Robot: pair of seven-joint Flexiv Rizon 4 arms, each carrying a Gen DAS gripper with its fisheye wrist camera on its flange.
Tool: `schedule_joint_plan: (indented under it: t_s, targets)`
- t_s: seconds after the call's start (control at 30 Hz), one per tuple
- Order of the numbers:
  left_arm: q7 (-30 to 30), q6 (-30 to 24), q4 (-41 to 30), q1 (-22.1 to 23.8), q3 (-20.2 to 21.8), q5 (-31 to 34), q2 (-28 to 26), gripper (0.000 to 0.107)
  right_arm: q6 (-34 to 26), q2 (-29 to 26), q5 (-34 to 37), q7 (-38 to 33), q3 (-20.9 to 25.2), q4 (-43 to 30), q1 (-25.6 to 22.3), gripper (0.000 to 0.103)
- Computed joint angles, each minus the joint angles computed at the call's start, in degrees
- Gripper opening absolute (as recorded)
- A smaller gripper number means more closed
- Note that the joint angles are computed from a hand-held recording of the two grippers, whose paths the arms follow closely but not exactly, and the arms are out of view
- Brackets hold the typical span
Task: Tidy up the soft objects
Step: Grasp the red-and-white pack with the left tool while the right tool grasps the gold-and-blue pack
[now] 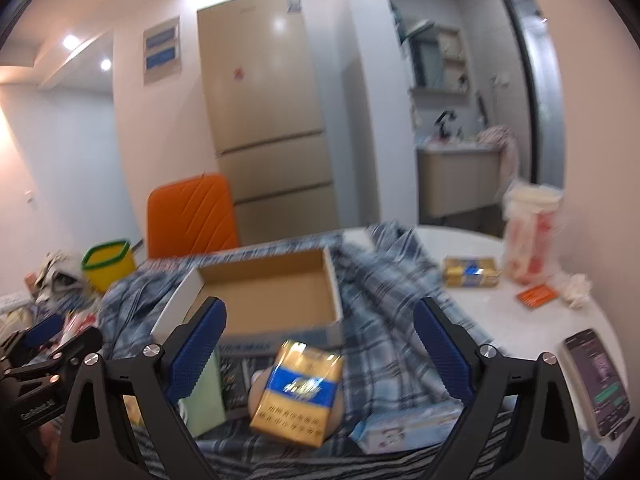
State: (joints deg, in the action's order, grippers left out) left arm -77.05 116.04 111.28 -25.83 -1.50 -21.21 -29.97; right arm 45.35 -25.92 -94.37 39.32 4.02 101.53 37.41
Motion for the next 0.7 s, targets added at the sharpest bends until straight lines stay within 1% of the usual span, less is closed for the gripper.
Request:
schedule_joint_plan:
  t_s: [0.03, 0.07, 0.13, 0.2, 0.27, 0.33, 0.43, 0.53, 0.63, 0.7]
  targets:
    - [0.7, -1.2, -0.4, -1.0, 0.8, -0.9, -0.2, 0.091, 1.8, -0.4, 0.9, -0.4, 0.2, -0.3, -0.7, 0.095]
    - [1.5, -2.7, -0.9, -2.2, 1.9, -2.0, -0.4, 0.091, 3.9, -1.0, 2.1, -0.7, 0.3, -0.7, -1.4, 0.092]
    - [2.3, -7.1, -2.1, -2.0, 2.1, -2.3, -0.7, 0.091, 8.0, -2.1, 5.3, -1.4, 0.4, -1.2, -2.7, 0.088]
    - [1.3, -9.9, -2.7, -1.8, 2.4, -2.1, -0.7, 0.091, 10.8, -2.7, 7.3, -1.4, -0.2, -1.2, -3.2, 0.085]
    - [-0.5, -11.2, -2.6, -0.1, 1.2, -0.9, -0.4, 0.091, 14.6, -3.5, 8.9, -1.1, -0.8, -1.3, -4.0, 0.081]
    - [-2.0, -12.4, -2.9, 0.4, 1.2, 0.2, -0.4, 0.091, 17.6, -4.4, 11.4, -2.2, -1.2, -1.6, -4.3, 0.081]
    - [-3.7, -15.5, -3.8, 0.3, 2.1, 1.6, -0.4, 0.090, 21.8, -5.5, 14.2, -4.3, -2.1, -1.9, -4.3, 0.080]
    - [-5.1, -17.9, -4.4, 2.4, 0.6, 3.4, -0.4, 0.087, 23.5, -5.6, 15.5, -5.2, -3.5, -1.9, -3.3, 0.079]
    - [-6.0, -20.8, -4.6, 6.3, -3.3, 4.8, -0.2, 0.085, 25.0, -6.0, 17.4, -6.9, -4.0, -2.0, -3.0, 0.078]
    - [-6.3, -22.4, -4.6, 9.1, -6.2, 5.3, -0.3, 0.080, 25.2, -6.5, 21.2, -9.8, -3.7, -2.3, -2.8, 0.072]
